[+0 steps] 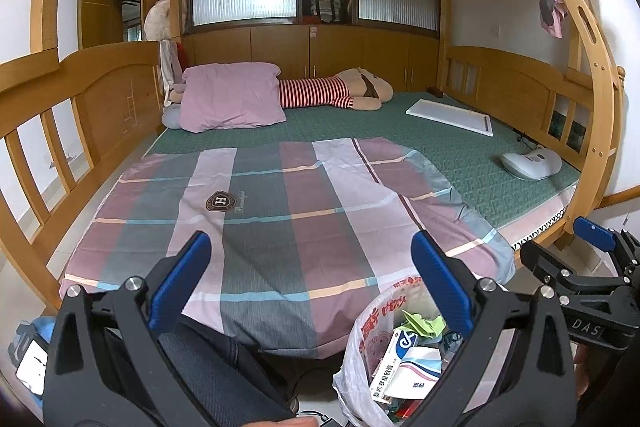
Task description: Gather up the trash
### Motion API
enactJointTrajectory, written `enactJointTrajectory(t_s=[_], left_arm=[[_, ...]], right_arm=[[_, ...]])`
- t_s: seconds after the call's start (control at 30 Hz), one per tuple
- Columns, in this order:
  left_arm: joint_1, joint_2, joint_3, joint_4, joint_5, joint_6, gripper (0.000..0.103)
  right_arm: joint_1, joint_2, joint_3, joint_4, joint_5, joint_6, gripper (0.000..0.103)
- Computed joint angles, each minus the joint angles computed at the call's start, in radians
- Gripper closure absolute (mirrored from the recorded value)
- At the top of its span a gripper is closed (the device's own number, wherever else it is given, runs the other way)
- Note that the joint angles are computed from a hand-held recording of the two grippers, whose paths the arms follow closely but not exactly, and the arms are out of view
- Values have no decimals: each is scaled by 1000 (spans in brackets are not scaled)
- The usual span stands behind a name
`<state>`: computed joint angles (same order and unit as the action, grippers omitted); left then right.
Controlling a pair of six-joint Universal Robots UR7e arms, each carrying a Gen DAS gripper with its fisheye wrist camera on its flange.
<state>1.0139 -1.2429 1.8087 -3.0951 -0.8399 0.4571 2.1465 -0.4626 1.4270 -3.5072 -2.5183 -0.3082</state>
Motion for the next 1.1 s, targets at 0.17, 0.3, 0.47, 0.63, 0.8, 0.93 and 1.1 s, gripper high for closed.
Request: enactJointTrajectory(t_s=[0.17,0.3,0.47,0.63,0.8,0.93,1.1], left_arm=[[0,1,-1,3,0,-2,3],[1,0,-3,15,-2,-12,3],[-1,1,-3,16,0,-14,3],[0,1,-2,15,0,-15,3],[0,1,-2,15,0,-15,3],[-1,1,-2,16,1,-16,3],[2,0,2,15,-1,-17,3]], right_arm=[[-1,-2,5,3,3,8,3],[-4,-6,10,9,6,17,3],[-5,-7,11,8,8,16,3],[-5,-7,11,12,4,19,3],[-6,-9,12,21,3,28,3],[-6,-11,14,23,7,32,3],[-6,-12,15,26,6,33,3]])
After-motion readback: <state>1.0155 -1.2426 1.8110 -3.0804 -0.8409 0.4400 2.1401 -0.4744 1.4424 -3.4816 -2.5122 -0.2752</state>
